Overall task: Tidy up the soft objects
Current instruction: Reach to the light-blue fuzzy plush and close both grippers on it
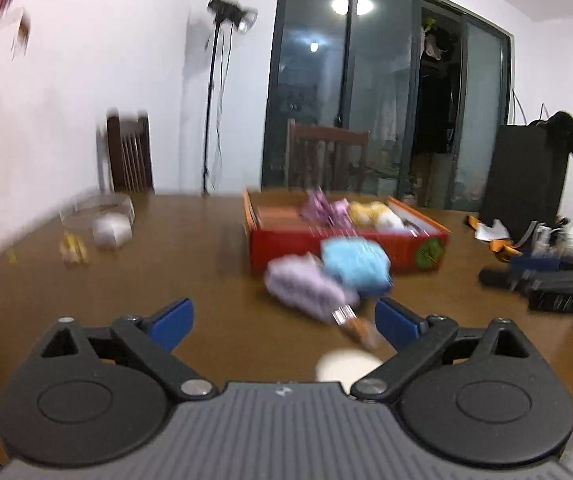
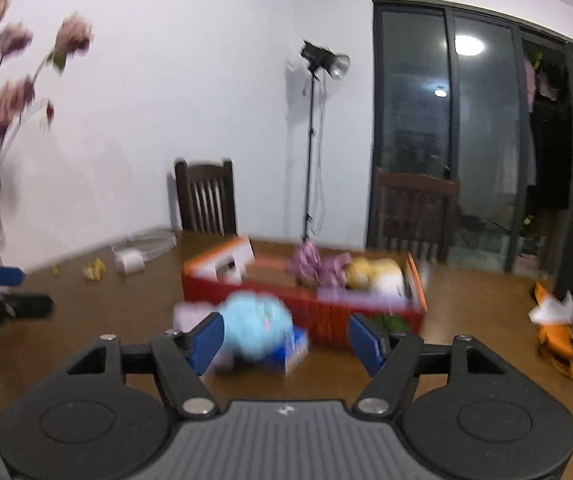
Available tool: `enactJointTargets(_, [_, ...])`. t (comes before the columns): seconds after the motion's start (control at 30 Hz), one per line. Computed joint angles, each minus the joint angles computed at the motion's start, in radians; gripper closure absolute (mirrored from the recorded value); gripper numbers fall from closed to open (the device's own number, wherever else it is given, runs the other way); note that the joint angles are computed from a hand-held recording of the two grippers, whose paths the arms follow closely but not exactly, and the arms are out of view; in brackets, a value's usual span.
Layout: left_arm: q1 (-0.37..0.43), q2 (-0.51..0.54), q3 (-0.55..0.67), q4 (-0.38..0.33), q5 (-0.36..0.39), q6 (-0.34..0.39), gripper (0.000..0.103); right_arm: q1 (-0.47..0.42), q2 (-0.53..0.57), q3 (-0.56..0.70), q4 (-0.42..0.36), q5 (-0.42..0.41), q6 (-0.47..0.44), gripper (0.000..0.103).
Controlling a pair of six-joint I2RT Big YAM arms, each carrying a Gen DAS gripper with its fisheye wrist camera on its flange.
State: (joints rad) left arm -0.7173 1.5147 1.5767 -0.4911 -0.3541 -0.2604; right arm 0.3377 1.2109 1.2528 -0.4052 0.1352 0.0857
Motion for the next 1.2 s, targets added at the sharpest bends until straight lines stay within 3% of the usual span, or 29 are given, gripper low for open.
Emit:
enactJointTargets(0.1, [0.012,0.025,0.026,-0.043,0.046,0.005,0.003,0.005,-0.007,-0.023,-0.061,-0.058,0.061,0.035])
enactJointTargets(0.2, [0.02,0.068,0.076,-0.06,0.091,0.007,0.003,0.007,0.007,-0.022,-0.052,-0.018,0.069,0.035])
enactJointTargets(0.3, [0.017,0.104,0.104,-0.061,0.123,0.028,0.003,-0.006,0.015,-0.013,-0.058,-0.059,0.119,0.036])
enactJointTargets(0.43, [0.03,0.164,0.161,-0.078,0.113,0.026,0.004,0.006,0.078,0.04,-0.09,-0.082,0.098,0.044])
enactJointTargets(0.5, [0.044,0.172,0.167,-0.068,0.164,0.038,0.004,0.016,0.127,0.079,-0.1,-0.101,0.092,0.046])
enactJointTargets(0.63, [0.063,0.183,0.171,-0.037,0.206,0.041,0.004,0.014,0.194,0.132,-0.077,-0.145,0.103,0.05])
enactJointTargets(0.73, [0.085,0.225,0.234,-0.056,0.236,0.009,0.014,0.003,0.225,0.162,-0.041,-0.135,0.141,0.054])
enactJointTargets(0.87, [0.126,0.352,0.438,-0.107,0.36,-0.057,0.032,-0.04,0.289,0.24,-0.009,-0.174,0.208,0.053])
enactJointTargets(0.93, [0.139,0.456,0.611,-0.195,0.401,-0.071,0.038,-0.059,0.337,0.293,-0.012,-0.201,0.214,0.053])
enactJointTargets(1.03, [0.146,0.639,0.928,-0.388,0.447,-0.07,0.051,-0.094,0.408,0.375,-0.029,-0.273,0.282,0.053])
enactJointTargets(1.13, [0.15,0.759,1.12,-0.476,0.488,-0.086,0.056,-0.117,0.458,0.415,-0.041,-0.315,0.35,0.059])
enactJointTargets(1.2, [0.154,0.779,1.138,-0.482,0.511,-0.107,0.057,-0.127,0.475,0.415,-0.035,-0.347,0.385,0.06])
